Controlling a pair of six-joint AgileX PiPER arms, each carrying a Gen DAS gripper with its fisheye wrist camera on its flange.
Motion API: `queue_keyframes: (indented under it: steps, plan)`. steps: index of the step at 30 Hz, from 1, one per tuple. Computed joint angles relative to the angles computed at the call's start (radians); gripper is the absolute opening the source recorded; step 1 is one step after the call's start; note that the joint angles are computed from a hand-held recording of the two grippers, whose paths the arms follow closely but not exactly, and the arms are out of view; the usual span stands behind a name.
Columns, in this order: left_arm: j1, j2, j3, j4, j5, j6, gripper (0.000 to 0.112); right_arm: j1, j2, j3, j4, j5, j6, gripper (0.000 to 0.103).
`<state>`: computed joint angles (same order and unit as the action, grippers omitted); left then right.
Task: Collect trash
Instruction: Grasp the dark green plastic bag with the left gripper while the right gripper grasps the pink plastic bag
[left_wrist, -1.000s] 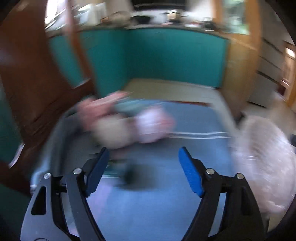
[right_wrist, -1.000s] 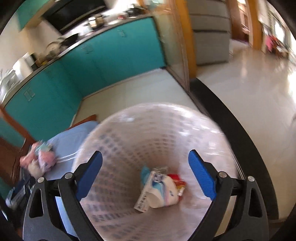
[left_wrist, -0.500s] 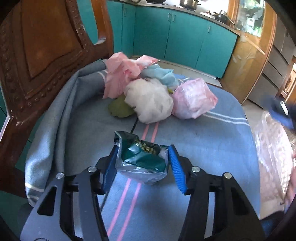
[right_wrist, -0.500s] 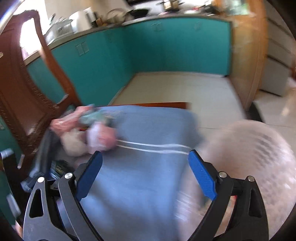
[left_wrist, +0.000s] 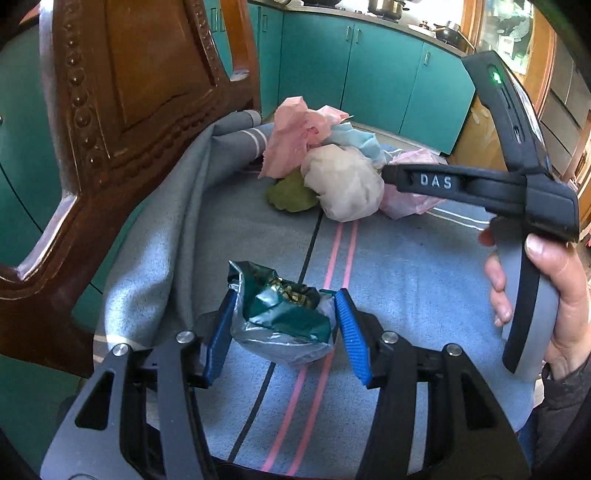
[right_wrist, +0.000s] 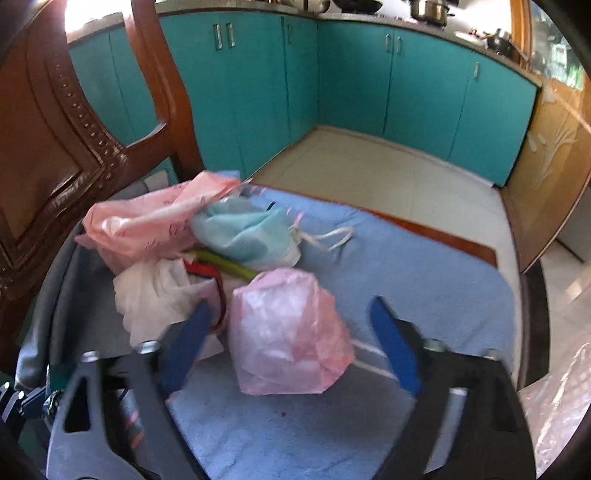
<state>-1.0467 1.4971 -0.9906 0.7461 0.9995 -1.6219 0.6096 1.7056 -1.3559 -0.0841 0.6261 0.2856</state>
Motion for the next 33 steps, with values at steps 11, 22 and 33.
queue_keyframes:
  steps: [11,22,33]
  plan:
    - [-0.028,0.036,-0.037,0.024,0.011,-0.030,0.055,-0.066,-0.254,0.227,0.165,-0.018,-0.167,0.054]
    - [-0.117,0.078,-0.117,0.042,0.100,-0.046,0.054,-0.078,-0.466,0.395,-0.077,0.055,0.036,0.054]
    - [-0.166,0.134,-0.192,0.037,0.140,-0.016,0.054,-0.018,-0.531,0.442,-0.174,0.079,0.109,0.054]
